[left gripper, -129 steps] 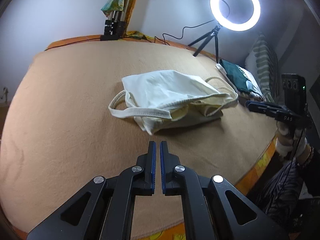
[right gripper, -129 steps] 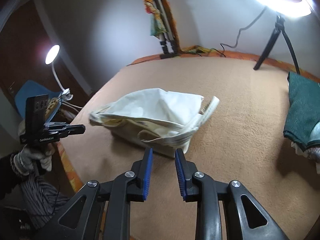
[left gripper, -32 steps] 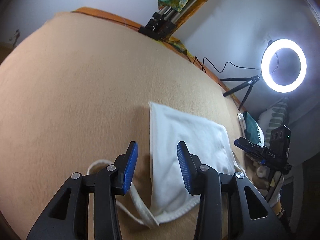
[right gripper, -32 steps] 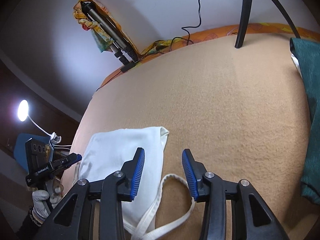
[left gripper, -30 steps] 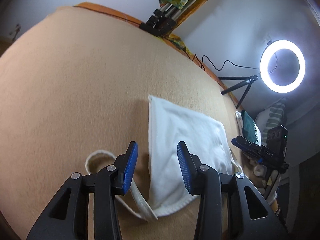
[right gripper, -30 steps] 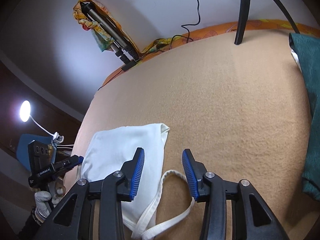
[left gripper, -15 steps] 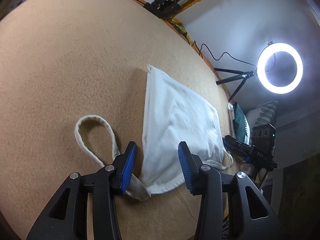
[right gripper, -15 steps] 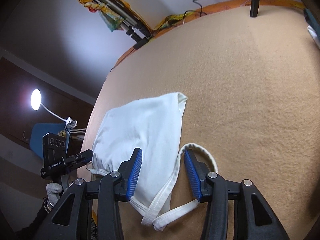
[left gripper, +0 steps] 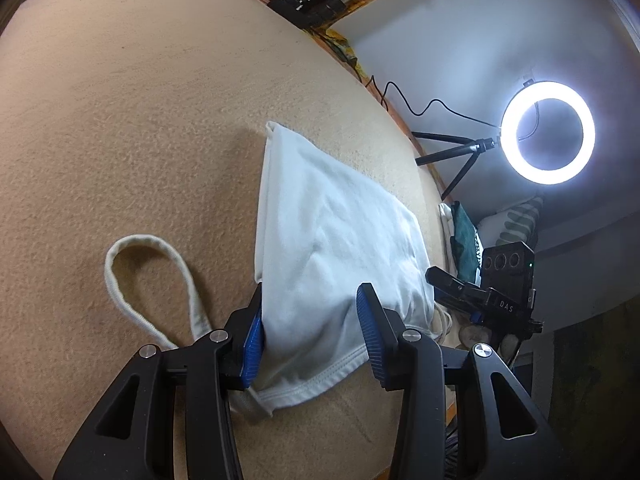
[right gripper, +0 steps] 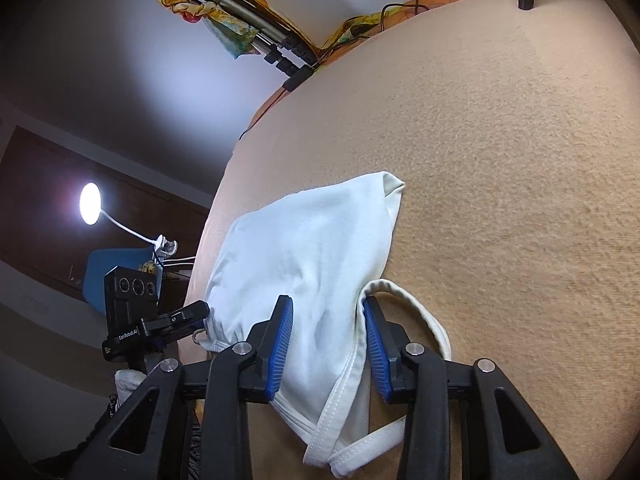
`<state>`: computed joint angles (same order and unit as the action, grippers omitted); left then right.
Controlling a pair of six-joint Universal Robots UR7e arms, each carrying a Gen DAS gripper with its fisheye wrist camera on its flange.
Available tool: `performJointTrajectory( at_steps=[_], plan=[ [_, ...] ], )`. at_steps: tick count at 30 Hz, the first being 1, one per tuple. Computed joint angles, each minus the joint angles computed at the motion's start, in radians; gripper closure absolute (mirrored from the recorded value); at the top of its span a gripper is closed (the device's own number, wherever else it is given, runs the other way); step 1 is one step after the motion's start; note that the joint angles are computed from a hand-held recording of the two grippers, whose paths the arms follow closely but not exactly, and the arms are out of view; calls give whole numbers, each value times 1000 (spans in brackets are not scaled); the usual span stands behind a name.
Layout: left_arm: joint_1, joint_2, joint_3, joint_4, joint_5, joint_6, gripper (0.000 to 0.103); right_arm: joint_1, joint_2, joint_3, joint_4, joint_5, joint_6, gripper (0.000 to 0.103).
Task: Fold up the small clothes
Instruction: 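Lift the folded camisole with both grippers and carry it toward the green stack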
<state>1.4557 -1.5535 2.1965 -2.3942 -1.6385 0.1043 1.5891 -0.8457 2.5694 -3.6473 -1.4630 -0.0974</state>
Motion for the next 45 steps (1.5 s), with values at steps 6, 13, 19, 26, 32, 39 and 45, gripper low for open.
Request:
performJointTrajectory(
  at_steps=[6, 13, 19, 26, 32, 39, 45],
  plan=[
    [-37, 11, 19, -47, 48, 14, 73, 25, 48, -16, -62, -35, 36, 86],
    [-118, -15, 89, -149, 181, 90, 87, 165, 76, -61, -82, -237, 56, 95],
    [-187, -70, 159, -235, 255, 177, 90, 256, 69, -68, -105, -339, 53, 95],
    [-236, -132, 209, -263, 282, 232, 91, 350, 62, -70, -120, -429, 49, 96],
    [-308, -185, 258, -288, 286, 235, 91, 407, 15, -35, -143, -480, 62, 96],
    [-395, -228, 290, -282, 271, 223, 91, 472, -60, 20, -170, -556, 65, 96],
    [-473, -223, 317, -296, 253, 195, 91, 502, -138, 78, -184, -615, 76, 96]
  ],
)
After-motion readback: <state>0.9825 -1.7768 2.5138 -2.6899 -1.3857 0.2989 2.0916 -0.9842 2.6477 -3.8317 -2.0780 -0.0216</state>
